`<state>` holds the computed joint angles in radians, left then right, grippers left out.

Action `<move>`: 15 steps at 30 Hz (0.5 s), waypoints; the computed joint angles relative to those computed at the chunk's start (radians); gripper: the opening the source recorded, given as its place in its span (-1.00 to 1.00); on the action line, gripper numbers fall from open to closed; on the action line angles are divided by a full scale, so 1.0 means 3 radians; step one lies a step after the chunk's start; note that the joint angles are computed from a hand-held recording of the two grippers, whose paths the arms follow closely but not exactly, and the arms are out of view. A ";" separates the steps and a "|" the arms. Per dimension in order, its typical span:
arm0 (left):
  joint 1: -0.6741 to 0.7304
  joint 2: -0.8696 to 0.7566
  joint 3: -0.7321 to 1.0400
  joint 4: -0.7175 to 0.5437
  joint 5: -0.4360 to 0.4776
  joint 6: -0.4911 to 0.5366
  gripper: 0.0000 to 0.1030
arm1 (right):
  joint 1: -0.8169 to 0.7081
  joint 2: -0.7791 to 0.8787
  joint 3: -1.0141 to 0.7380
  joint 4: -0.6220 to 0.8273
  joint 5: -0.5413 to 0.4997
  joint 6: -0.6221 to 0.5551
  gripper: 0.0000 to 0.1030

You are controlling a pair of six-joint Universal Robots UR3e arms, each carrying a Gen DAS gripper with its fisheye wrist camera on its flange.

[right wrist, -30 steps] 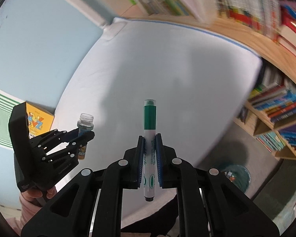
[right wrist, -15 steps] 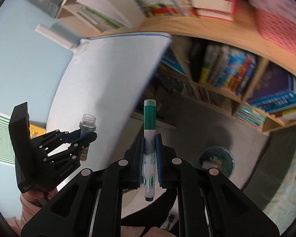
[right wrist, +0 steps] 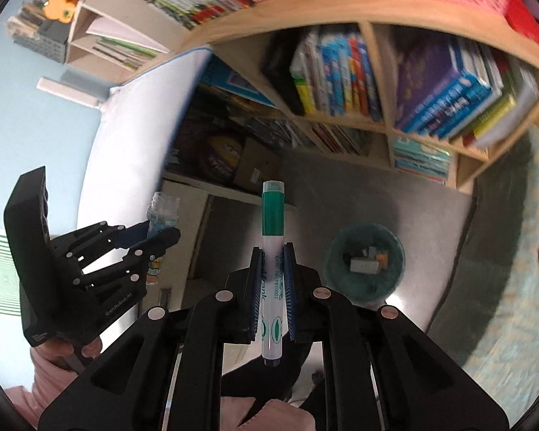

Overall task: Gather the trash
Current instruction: 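Carry the tube and green marker over the green wastebasket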

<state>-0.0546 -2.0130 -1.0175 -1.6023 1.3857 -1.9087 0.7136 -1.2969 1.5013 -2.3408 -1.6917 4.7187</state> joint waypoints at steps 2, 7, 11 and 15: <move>-0.0034 0.0107 -0.0195 0.0053 0.0031 0.0029 -0.63 | 0.0065 -0.0050 0.0122 -0.0067 -0.0022 0.0098 -0.76; -0.0133 0.0380 -0.0731 0.0248 0.0120 0.0083 -0.63 | 0.0214 -0.0129 0.0386 -0.0250 -0.0051 0.0341 -0.76; -0.0180 0.0523 -0.1032 0.0340 0.0179 0.0123 -0.63 | 0.0280 -0.0142 0.0569 -0.0429 -0.0022 0.0483 -0.76; -0.0217 0.0637 -0.1290 0.0406 0.0230 0.0150 -0.63 | 0.0334 -0.0110 0.0700 -0.0608 0.0027 0.0575 -0.76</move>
<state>-0.1197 -1.8220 -1.4045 -1.4804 1.4547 -1.8637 0.8137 -1.3299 1.7113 -2.5231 -1.6837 4.8913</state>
